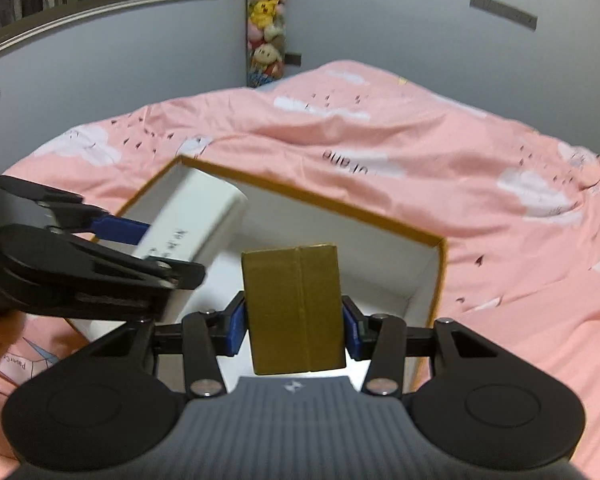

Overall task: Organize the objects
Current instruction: 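Release the glasses case into the orange box while the right gripper holds the gold box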

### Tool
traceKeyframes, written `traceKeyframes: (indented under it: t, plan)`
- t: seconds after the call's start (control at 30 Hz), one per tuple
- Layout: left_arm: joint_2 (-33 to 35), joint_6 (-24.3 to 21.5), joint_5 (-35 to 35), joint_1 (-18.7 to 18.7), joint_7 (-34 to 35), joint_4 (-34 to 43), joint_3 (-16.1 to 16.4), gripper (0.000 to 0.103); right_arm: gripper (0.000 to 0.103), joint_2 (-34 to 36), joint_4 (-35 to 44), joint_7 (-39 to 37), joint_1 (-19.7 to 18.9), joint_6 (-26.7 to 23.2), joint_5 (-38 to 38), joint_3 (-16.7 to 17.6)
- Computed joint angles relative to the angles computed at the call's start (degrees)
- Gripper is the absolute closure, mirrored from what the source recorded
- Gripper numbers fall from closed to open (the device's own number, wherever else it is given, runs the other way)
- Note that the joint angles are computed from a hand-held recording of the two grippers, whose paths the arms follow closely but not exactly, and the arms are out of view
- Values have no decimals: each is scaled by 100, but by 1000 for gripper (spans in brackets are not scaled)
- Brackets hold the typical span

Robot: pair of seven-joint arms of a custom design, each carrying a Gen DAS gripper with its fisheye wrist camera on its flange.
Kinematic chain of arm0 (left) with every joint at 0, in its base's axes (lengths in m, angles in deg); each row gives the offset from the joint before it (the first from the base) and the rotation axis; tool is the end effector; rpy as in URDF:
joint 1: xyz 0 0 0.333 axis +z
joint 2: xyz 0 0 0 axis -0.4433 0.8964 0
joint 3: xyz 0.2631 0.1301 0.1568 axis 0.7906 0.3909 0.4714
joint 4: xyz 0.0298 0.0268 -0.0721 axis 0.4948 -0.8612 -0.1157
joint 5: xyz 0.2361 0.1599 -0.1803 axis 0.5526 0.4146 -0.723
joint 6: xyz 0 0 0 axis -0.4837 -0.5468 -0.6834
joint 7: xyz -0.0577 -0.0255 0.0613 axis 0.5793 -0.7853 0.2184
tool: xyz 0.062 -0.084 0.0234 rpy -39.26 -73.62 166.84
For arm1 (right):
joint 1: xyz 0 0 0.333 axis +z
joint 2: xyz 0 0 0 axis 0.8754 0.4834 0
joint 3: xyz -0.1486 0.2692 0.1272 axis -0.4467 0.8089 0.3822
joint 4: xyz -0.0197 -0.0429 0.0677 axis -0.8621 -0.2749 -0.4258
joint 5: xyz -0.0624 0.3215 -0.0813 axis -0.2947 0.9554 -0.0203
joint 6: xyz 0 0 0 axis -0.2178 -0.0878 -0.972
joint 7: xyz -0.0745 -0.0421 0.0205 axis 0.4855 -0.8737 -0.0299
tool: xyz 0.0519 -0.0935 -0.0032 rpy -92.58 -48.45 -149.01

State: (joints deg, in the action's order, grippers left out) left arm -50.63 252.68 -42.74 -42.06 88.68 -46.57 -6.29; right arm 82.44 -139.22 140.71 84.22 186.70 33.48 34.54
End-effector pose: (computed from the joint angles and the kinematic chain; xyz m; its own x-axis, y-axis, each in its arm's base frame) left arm 0.5442 -0.1779 0.4473 -0.1257 -0.9919 0.0156 -0.7568 0.0857 -0.6479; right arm 0.5189 0.3212 0.4869 0.5017 -0.8649 0.0139 -0.5857 -0.3514 -0.7304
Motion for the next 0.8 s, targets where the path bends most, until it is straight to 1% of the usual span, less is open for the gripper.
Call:
traceKeyframes:
  t: [0.1, 0.17, 0.3, 0.47, 0.6, 0.7, 0.8]
  plan:
    - [241, -312, -74, -4, 181, 194, -50, 35, 54, 103, 67, -194, -150, -107, 240, 192]
    - [364, -500, 11, -92, 161, 282, 20, 35, 54, 241, 209, -346, -229, -208, 393, 293]
    - [517, -871, 134, -154, 90, 441, 90, 35, 54, 459, 460, -697, -361, -462, 711, 478]
    - [629, -1427, 311, -148, 150, 680, 20, 35, 54, 626, 678, -1035, -434, -746, 1057, 590]
    - [708, -1891, 306, -80, 382, 898, -131, 35, 54, 749, 873, -1248, -435, -928, 1264, 612]
    - [730, -2042, 270, -25, 540, 958, -213, 34, 54, 770, 925, -1342, -399, -975, 1330, 587]
    - [773, -2315, 544, -121, 604, 1062, -198, 32, 54, 770, 939, -1427, -392, -1023, 1410, 589]
